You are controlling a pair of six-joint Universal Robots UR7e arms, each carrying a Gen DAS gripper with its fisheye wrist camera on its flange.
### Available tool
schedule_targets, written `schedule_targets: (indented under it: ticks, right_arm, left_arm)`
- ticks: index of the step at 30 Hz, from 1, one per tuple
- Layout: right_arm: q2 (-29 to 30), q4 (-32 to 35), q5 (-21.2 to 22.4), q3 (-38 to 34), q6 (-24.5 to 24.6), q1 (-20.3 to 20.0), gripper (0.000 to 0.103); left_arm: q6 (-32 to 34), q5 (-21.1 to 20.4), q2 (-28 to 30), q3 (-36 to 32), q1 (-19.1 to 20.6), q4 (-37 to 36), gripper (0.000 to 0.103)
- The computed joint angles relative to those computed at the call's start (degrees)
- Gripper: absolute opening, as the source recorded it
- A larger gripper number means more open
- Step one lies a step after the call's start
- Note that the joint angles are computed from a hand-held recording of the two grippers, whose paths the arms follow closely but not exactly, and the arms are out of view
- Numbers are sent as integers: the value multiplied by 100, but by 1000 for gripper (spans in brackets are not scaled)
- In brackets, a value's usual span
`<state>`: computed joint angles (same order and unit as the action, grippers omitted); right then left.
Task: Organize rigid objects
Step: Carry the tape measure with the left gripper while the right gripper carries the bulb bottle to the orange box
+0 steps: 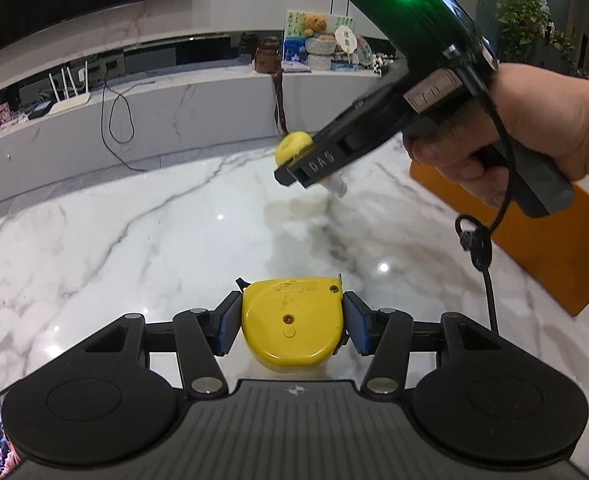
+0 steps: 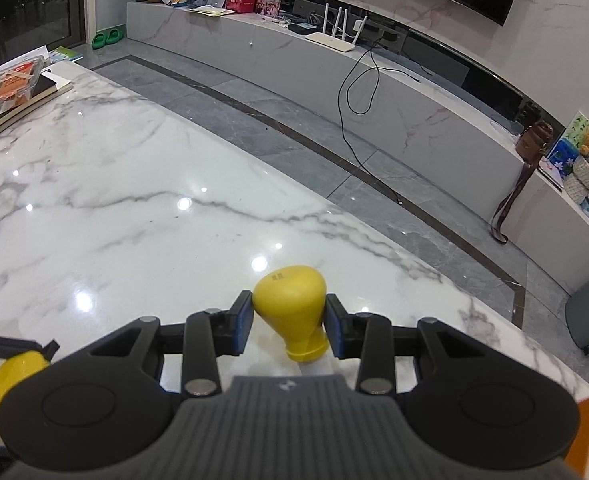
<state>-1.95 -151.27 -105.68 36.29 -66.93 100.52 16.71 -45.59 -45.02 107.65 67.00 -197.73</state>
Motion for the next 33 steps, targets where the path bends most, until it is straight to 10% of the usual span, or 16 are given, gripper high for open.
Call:
schedule_targets:
  ticks: [21,33]
  right_arm:
    - [-2341,-2064,-5,3535,901,-70,38]
    - [-3089,-2442,254,4207,1044,-370,38]
  left_arm:
    - [69,-132,42,126,-535,-240,61]
    - [78,-184,523,-384,-823,-257,61]
